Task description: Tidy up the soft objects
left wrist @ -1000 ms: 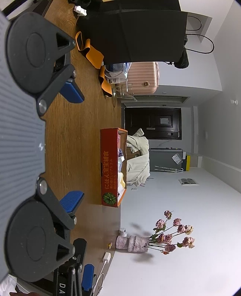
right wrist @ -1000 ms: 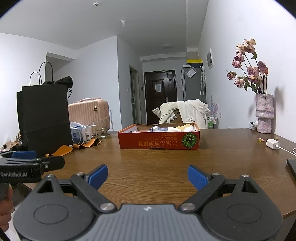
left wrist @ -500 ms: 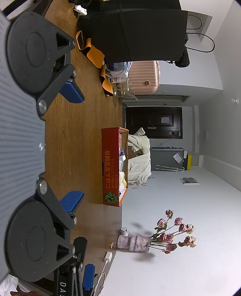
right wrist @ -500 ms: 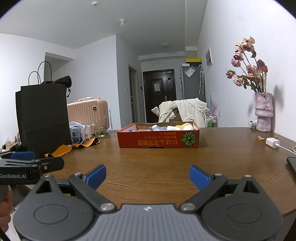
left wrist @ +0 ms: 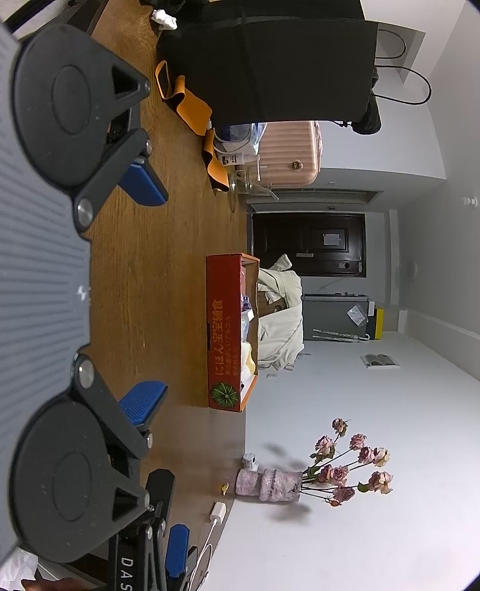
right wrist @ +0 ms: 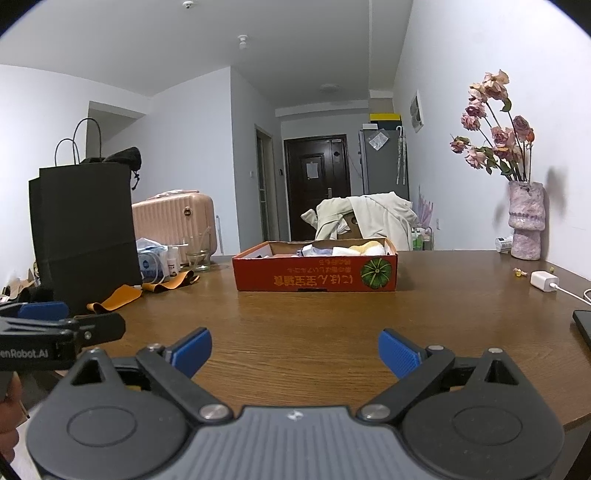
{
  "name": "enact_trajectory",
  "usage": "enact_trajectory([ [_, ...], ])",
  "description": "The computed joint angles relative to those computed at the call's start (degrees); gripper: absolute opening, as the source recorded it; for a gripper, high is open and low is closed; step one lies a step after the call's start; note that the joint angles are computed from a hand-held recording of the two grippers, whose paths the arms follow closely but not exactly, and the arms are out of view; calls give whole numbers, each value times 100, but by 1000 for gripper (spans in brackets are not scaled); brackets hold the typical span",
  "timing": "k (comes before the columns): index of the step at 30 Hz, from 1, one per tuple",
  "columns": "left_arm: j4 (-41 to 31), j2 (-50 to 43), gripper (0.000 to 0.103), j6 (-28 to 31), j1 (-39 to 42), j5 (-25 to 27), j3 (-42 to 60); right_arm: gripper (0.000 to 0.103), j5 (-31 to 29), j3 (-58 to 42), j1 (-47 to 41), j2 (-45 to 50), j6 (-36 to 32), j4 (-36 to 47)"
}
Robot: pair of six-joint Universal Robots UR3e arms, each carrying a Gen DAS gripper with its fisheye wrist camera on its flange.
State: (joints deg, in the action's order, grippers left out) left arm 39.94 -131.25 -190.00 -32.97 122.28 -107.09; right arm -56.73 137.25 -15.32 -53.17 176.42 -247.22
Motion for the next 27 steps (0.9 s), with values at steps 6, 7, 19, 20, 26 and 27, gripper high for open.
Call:
enact_trajectory([
  [6,-59,7,103,10,5,-13,16,98,-44,-38,31,31,-3,28],
  [7,-53,3,103,11,4,-8,19,98,-43,-38,31,36,-3,17],
  [19,-73,33,103,17,34,-26,0,98,-59,-42,39,7,-41,51],
  [20,-67,32,103,24,34,-24,-2,98,-60,-49,38,7,-34,54],
  [26,360,-137,103,174,-25,78,21,98,-52,-42,42,19,-26,15],
  [27,529,-191,103,279,-31,51,1,98,-55,-48,48,26,-26,18],
])
